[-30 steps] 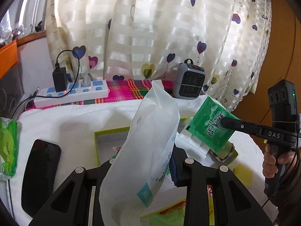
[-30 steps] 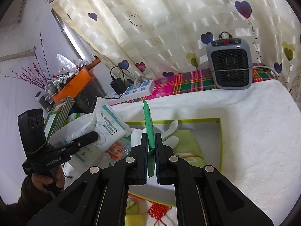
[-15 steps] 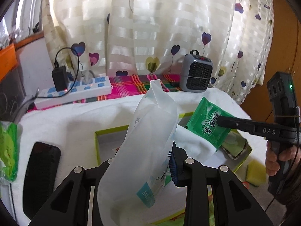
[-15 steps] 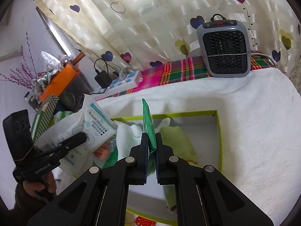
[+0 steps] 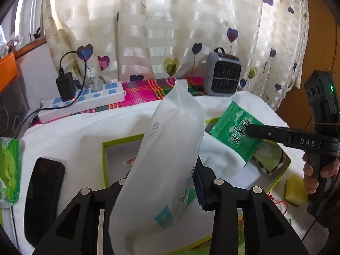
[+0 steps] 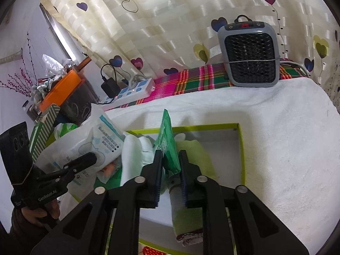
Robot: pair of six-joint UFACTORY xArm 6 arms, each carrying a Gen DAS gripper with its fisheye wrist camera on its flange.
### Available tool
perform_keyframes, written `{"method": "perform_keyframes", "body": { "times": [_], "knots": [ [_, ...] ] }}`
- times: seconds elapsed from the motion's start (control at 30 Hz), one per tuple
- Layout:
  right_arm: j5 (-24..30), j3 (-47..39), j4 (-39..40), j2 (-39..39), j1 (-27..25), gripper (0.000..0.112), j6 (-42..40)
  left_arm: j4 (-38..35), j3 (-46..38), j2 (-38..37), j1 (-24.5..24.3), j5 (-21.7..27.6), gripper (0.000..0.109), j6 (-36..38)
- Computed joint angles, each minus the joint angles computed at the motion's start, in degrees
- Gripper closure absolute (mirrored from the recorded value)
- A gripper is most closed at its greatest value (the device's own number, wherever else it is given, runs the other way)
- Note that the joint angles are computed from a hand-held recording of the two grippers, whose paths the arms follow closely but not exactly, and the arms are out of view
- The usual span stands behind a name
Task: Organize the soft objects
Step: 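Open the left gripper to drop the bag while the right gripper releases the green strip into the box, then close the left gripper on the green-backed scrub sponge while the right gripper closes on the yellow sponge block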
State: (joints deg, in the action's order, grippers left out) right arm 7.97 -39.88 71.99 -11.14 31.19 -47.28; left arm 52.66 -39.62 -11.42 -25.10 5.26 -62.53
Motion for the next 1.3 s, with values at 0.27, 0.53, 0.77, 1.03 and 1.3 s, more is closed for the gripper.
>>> {"method": "perform_keyframes", "body": {
  "times": [0.27, 0.53, 0.77, 1.03, 1.3],
  "knots": [
    [-2.3, 1.7, -1.2, -1.7, 1.3, 0.062, 2.0, 1.4, 2.0, -3.2, -1.5, 1.2, 0.056, -1.1],
    [-5.6, 4.4, -3.5, -5.2, 2.8, 0.055, 5.2, 6.9, 4.3, -8.5, -2.3, 2.9, 0.053, -7.3],
    [-8.3, 7.8, -6.6, -9.4, 3.9, 0.050, 10.5, 7.7, 6.8, -13.7, -3.6, 4.6, 0.051, -9.4],
    [-10.5, 12.5, -14.5, -15.3, 4.5, 0.050, 19.5, 8.8, 9.3, -19.7, -6.8, 7.2, 0.051, -11.8],
    [-10.6, 19.9, -38.1, -22.7, 2.7, 0.050, 40.8, 6.6, 11.6, -24.8, -11.3, 12.3, 0.051, -11.8]
  ]
}}
